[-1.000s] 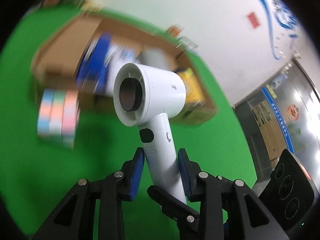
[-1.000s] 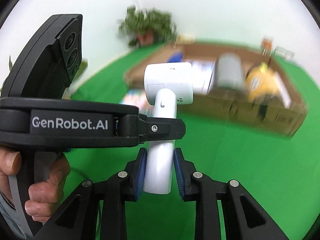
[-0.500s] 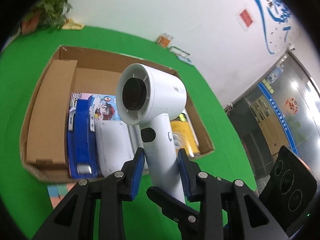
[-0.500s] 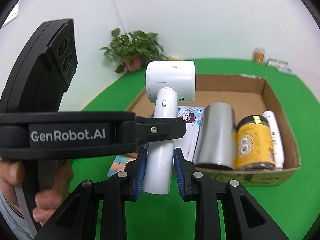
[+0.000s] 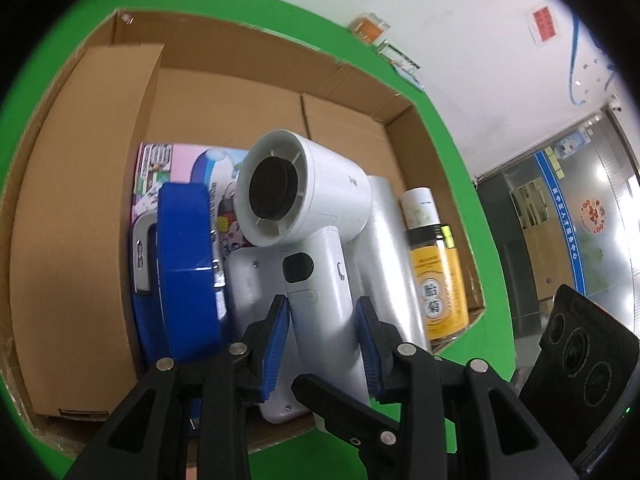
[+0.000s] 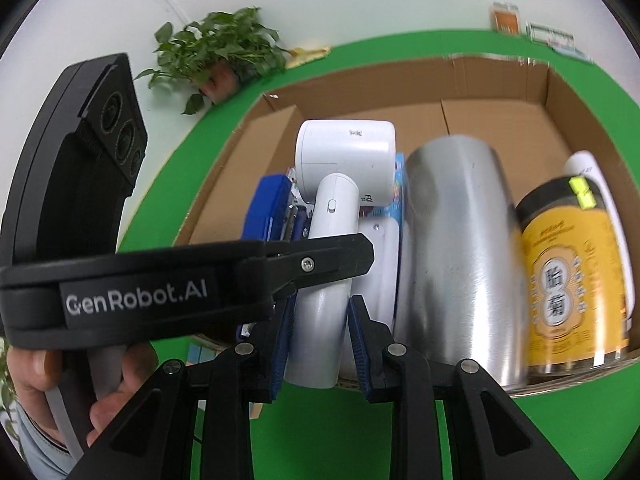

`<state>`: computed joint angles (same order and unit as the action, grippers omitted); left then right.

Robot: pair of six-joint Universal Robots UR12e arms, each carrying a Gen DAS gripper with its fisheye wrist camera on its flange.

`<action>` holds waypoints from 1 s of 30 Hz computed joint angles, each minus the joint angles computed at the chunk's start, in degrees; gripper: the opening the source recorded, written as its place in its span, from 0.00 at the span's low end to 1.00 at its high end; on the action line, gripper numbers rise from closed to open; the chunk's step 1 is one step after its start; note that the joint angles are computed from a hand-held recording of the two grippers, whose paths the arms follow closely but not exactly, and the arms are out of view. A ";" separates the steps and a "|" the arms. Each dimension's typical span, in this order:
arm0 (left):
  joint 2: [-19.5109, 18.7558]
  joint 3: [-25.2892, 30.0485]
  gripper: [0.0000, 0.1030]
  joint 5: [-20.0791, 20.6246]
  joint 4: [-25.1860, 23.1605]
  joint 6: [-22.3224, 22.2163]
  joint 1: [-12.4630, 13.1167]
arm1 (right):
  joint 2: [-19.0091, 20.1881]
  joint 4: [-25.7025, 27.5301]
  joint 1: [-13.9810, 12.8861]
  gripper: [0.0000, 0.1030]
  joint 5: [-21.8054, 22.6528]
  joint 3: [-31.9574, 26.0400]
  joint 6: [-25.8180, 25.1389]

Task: Organize rigid objects
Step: 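Lower the hair dryer into the box beside the white case, release, then move both grippers toward the pastel Rubik's cube on the table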

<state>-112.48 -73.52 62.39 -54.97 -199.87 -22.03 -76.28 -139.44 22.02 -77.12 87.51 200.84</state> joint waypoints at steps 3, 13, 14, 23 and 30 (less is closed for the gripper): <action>0.09 0.27 0.37 0.95 -0.54 1.13 0.08 | 0.63 -0.96 -0.01 0.28 -1.00 -0.40 -0.93; 10.16 -14.42 0.94 32.16 31.13 4.59 -5.05 | -4.90 -24.91 2.90 0.99 -17.35 10.66 -6.86; 10.91 -15.66 0.97 34.56 32.03 5.25 -5.54 | -5.18 -25.42 2.86 0.99 -17.36 11.30 -7.03; 13.64 -19.91 0.99 33.89 27.75 -1.78 -3.56 | -7.90 -26.33 3.46 0.99 -14.73 16.24 -8.24; 14.97 -23.49 0.99 20.02 22.85 -8.82 0.85 | -8.90 -27.03 2.98 0.99 -4.33 18.17 -12.82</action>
